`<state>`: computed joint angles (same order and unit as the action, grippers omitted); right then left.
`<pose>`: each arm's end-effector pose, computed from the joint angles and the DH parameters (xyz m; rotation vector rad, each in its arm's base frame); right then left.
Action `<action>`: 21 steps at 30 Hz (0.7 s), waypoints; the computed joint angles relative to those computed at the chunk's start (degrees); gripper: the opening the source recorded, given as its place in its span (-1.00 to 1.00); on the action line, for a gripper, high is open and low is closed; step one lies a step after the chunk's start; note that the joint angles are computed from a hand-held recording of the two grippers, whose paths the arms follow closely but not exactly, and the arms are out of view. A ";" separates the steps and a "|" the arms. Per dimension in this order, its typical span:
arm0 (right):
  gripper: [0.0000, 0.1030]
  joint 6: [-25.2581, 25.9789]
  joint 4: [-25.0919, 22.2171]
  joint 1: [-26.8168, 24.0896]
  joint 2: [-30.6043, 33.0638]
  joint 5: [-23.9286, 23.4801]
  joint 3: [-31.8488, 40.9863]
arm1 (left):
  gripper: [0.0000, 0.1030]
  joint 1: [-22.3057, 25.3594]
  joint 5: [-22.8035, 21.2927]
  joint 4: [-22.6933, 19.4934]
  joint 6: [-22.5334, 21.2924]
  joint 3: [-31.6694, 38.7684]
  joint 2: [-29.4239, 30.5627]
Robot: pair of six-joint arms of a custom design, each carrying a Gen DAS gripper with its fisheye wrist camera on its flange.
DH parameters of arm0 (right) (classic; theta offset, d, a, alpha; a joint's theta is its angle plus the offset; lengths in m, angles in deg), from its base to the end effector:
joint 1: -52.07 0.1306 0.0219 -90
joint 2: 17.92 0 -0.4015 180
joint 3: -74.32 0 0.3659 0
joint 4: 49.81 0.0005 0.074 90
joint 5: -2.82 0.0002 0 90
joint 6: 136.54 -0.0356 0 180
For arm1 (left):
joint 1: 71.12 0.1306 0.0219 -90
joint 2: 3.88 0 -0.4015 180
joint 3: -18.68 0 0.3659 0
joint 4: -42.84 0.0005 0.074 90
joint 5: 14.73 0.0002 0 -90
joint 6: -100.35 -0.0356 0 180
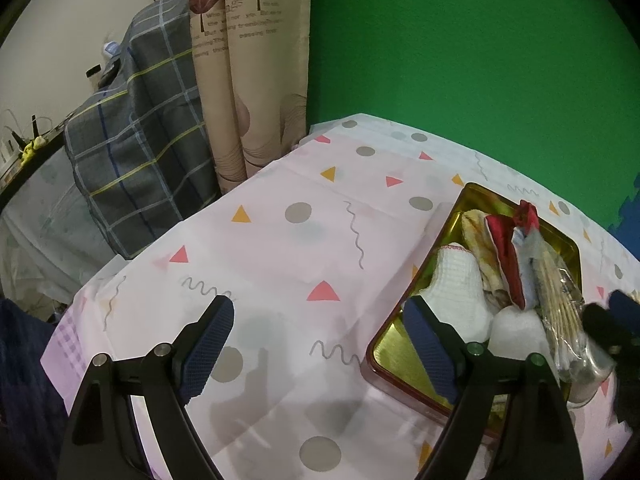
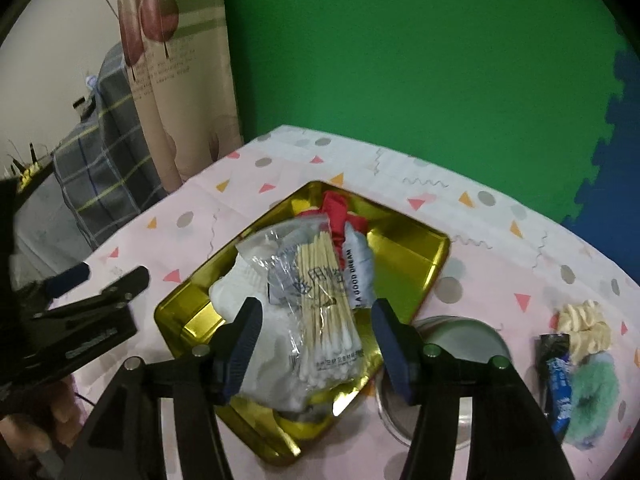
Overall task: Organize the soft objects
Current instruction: 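Carry the cotton swab bag into the tin tray and open the right gripper, then reach the right gripper to the green fuzzy scrunchie and grasp it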
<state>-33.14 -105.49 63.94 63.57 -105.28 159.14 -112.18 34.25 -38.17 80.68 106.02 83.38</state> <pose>0.3829 0.0913 0.4634 -0.6674 2.3674 0.3800 0.3048 -0.2352 0.4325 -0.6870 2.3442 0.3548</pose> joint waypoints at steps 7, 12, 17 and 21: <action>0.14 2.86 -2.66 -8.88 -2.95 -4.13 0.54 | 0.64 -0.72 -1.01 -1.04 0.09 0.96 0.98; 0.14 5.74 -3.16 -18.50 -2.57 -3.68 1.38 | 0.65 -1.32 -1.63 -1.97 0.17 1.70 1.84; 0.14 8.74 -1.74 -25.80 -0.38 -0.72 1.64 | 0.65 -2.04 -2.20 -2.20 -0.46 2.58 2.45; 0.14 11.59 -0.83 -29.72 1.47 0.68 1.23 | 0.66 -2.92 -3.17 -2.87 -1.18 3.60 3.39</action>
